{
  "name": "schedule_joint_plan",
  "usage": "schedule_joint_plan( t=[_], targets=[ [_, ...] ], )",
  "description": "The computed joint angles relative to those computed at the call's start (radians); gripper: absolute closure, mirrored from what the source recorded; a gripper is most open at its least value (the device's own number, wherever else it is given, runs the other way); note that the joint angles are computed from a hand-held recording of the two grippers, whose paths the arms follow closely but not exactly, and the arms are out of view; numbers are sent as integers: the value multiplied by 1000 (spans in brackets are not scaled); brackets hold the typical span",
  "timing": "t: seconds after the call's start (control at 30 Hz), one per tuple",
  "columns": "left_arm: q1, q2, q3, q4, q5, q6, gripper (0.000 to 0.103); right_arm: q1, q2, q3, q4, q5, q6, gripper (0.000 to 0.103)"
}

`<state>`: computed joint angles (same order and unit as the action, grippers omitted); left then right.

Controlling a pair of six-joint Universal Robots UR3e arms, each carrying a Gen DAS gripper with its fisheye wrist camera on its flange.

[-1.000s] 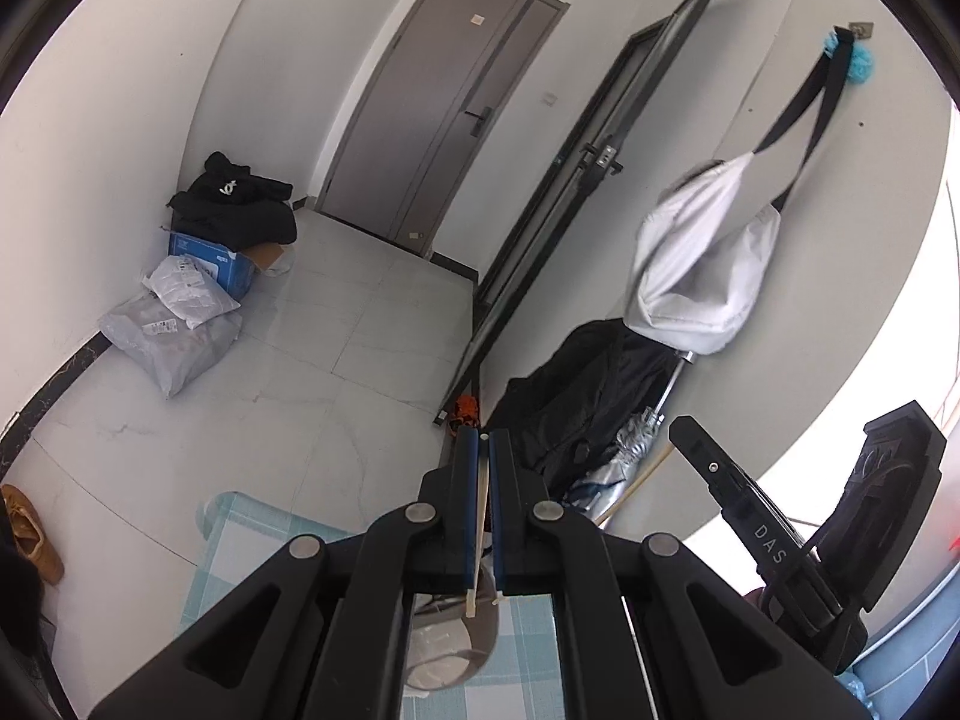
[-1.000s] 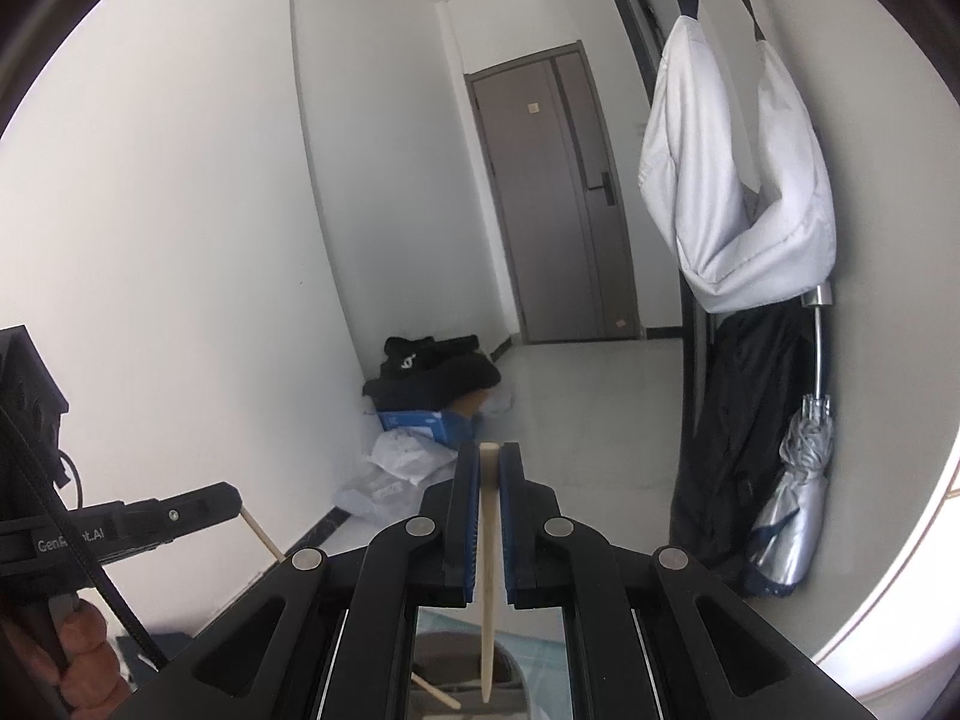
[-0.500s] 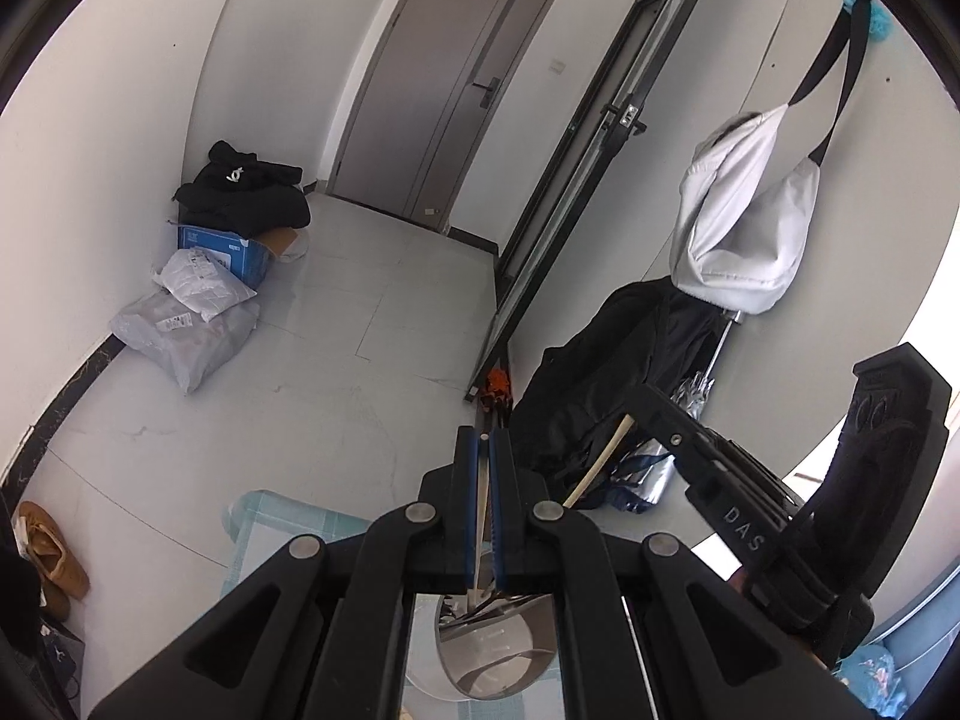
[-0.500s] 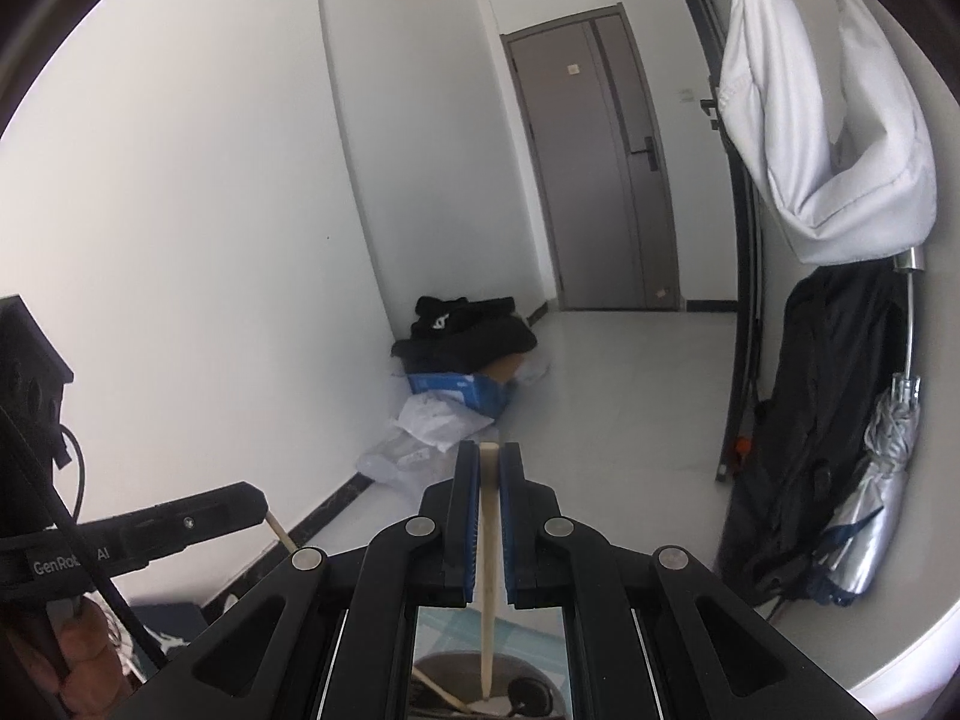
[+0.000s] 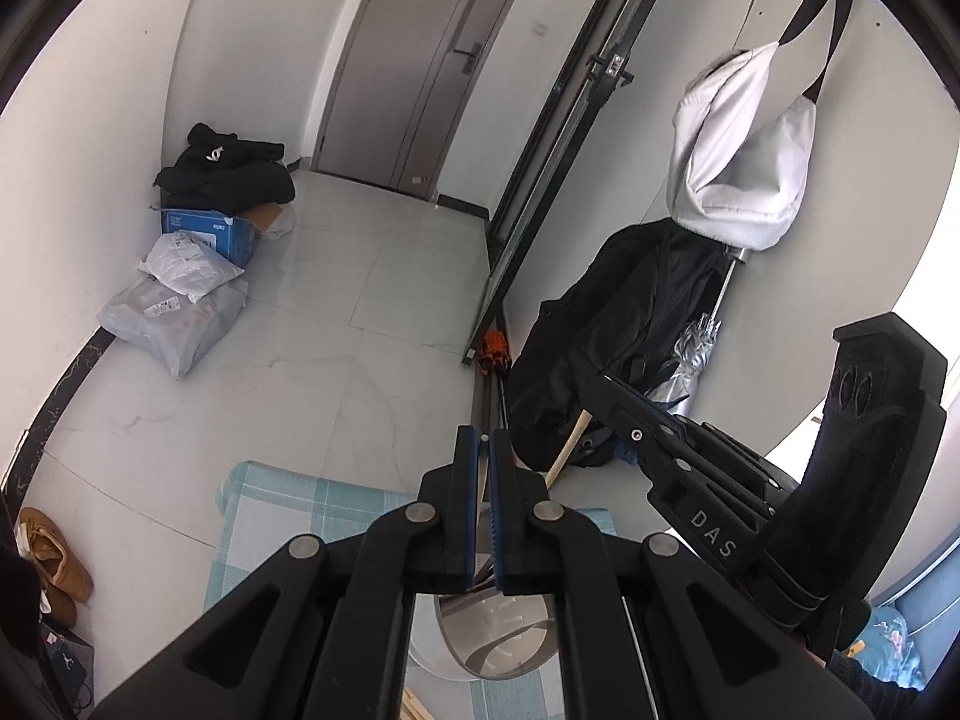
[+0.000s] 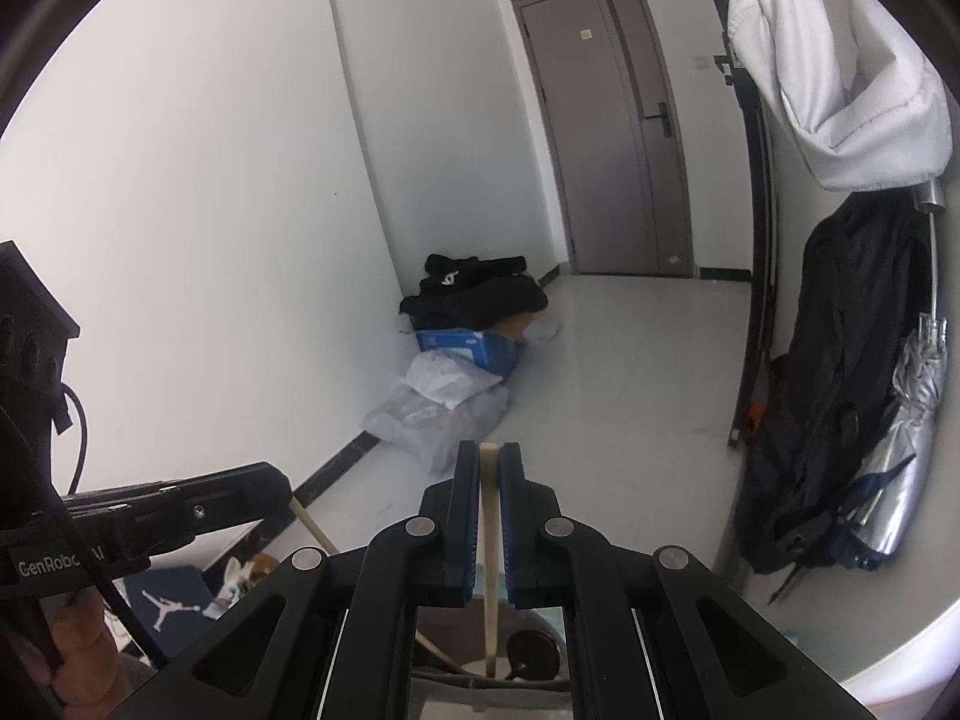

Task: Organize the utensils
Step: 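Open the right tool over the holder while the left tool releases its chopstick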

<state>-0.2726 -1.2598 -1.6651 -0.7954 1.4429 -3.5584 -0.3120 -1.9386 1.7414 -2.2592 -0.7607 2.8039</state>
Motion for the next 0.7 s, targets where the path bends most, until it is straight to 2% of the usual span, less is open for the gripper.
schedule_joint_plan(
  t=[0.17,0.3,0.47,0.53,0.6,0.7],
  targets=[
    [35,-10,-4,-47,-80,12,103,23,36,-8,46,-27,-16,97],
    [23,-25,-15,-57,-88,13,103,4,34,4,110,-11,-67,97],
    [42,-33,-25,-72,-157,25,100,-16,22,2,226,0,-146,94],
    [41,-33,-23,-85,-154,19,99,-23,10,6,258,-7,-164,94],
    [39,-26,-12,-106,-139,12,96,-51,-16,11,306,10,-201,94],
    [30,-10,-6,-120,-112,-11,79,-102,-64,15,374,41,-238,84]
  ],
)
